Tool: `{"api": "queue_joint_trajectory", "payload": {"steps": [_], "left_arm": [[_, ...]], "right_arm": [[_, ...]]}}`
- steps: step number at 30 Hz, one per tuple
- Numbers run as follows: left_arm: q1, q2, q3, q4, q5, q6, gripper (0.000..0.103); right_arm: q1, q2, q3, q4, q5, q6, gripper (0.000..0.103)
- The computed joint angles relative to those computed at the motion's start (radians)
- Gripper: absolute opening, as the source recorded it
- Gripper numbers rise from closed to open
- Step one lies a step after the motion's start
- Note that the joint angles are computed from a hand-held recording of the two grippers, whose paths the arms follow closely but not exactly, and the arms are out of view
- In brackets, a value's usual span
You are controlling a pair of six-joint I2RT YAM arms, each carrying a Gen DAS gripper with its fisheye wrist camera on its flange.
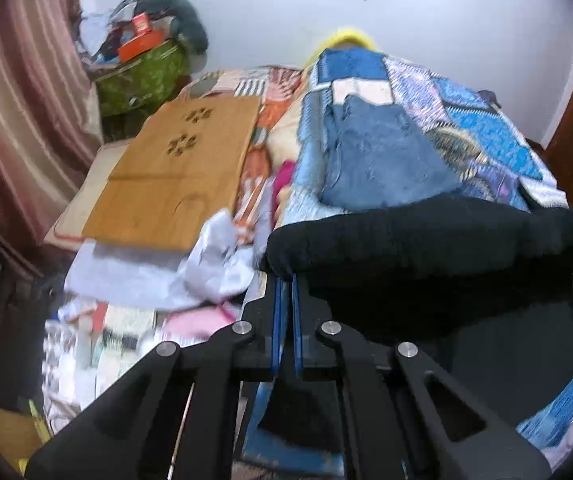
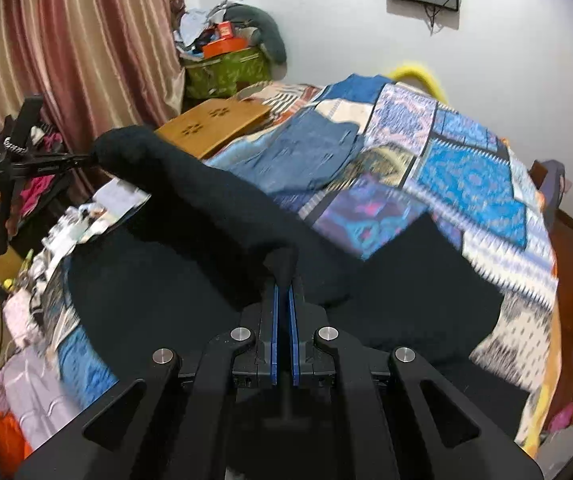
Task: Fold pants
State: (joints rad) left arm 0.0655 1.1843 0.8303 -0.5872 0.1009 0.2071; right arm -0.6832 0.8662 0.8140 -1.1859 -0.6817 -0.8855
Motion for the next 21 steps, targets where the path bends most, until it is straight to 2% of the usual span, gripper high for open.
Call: {"api": "queue_joint_trajectory", "payload": {"steps": [1,5,7,11,14,16,18,21], "left_arm": [[0.022,-0.015,-0.028,0.001,0.007,0.009,0.000],[0.118,-0.074,-0.156,0.012,0.053,0.057,0.000],[0.149,-0.076,-0.199,0.011,0.074,0.082,0.000],[0.131,-0.087,-0.246,0.022,0.059,0.086,0.000],[0.089,-0.100,-0.228,0.010,0.052,0.065,0.000],[0.057,-0.107,-0.203,-0.002,0.049,0.044,0.001],[0.013,-0.110,-0.168,-0.018,0.045,0.021,0.001],[-0.072,-0.098,-0.112,-0.029,0.018,-0.030,0.005]], "right_arm": [[-0.020,-0.023,-0.021,-0.019,-0.004,-0.024,0.004],[-0.146,-0.079,-0.097,-0.122,-0.030,-0.159,0.004],[-0.178,-0.109,-0.133,-0.134,-0.028,-0.180,0.004],[-0.143,-0.185,-0.171,-0.125,0.018,-0.128,0.009],[-0.160,-0.183,-0.150,-0.146,0.027,-0.146,0.011],[-0.209,-0.168,-0.124,-0.193,0.024,-0.209,0.015],[-0.313,-0.128,-0.078,-0.262,-0.002,-0.332,0.020],[-0.456,-0.057,-0.004,-0.343,-0.049,-0.486,0.033]]}}
